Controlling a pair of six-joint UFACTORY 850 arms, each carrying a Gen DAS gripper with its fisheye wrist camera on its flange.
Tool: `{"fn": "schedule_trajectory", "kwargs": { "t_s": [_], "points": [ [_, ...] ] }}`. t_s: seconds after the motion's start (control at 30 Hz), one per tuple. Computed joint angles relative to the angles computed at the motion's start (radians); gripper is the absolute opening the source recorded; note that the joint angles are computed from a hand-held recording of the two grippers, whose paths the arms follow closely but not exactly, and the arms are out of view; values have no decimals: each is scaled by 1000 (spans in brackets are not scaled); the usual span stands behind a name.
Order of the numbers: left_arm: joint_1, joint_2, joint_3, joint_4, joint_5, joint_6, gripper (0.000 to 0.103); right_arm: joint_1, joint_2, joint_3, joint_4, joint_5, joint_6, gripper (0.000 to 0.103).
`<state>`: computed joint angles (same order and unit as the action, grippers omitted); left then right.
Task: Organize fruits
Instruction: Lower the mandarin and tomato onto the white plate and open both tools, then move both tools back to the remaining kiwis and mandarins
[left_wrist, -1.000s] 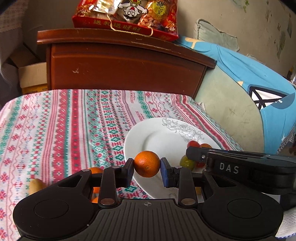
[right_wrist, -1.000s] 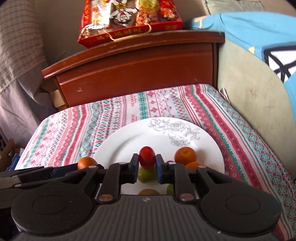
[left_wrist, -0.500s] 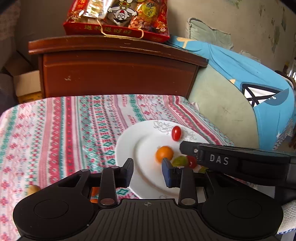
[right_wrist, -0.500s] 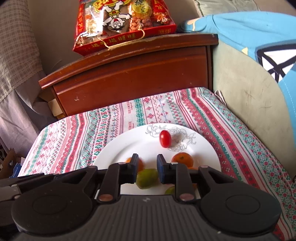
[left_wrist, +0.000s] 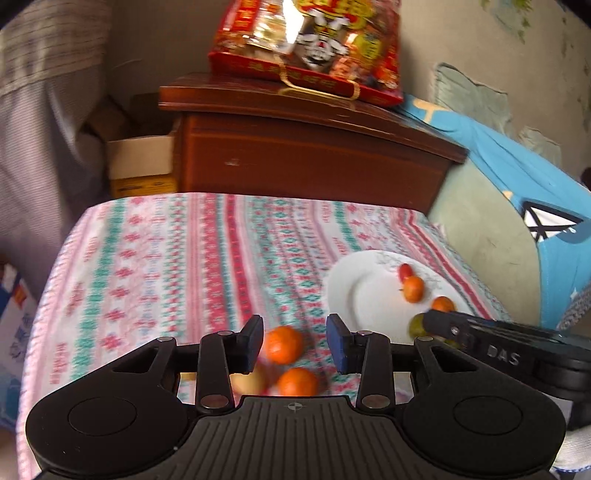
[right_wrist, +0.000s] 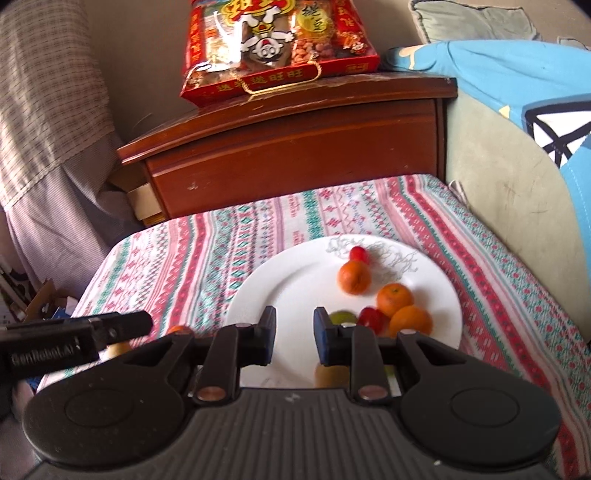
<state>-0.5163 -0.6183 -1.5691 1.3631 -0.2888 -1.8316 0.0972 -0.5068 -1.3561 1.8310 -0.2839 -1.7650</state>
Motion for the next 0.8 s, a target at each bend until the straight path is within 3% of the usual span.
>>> {"fn": "schedule_trajectory", "kwargs": {
  "t_s": [0.4, 0.8],
  "points": [
    [17, 75, 134, 52, -34, -94, 36, 30, 37, 69, -57, -45, 35, 24],
    [30, 71, 164, -2, -27, -55, 36, 65, 18, 69, -166, -85, 84, 29]
  ]
}}
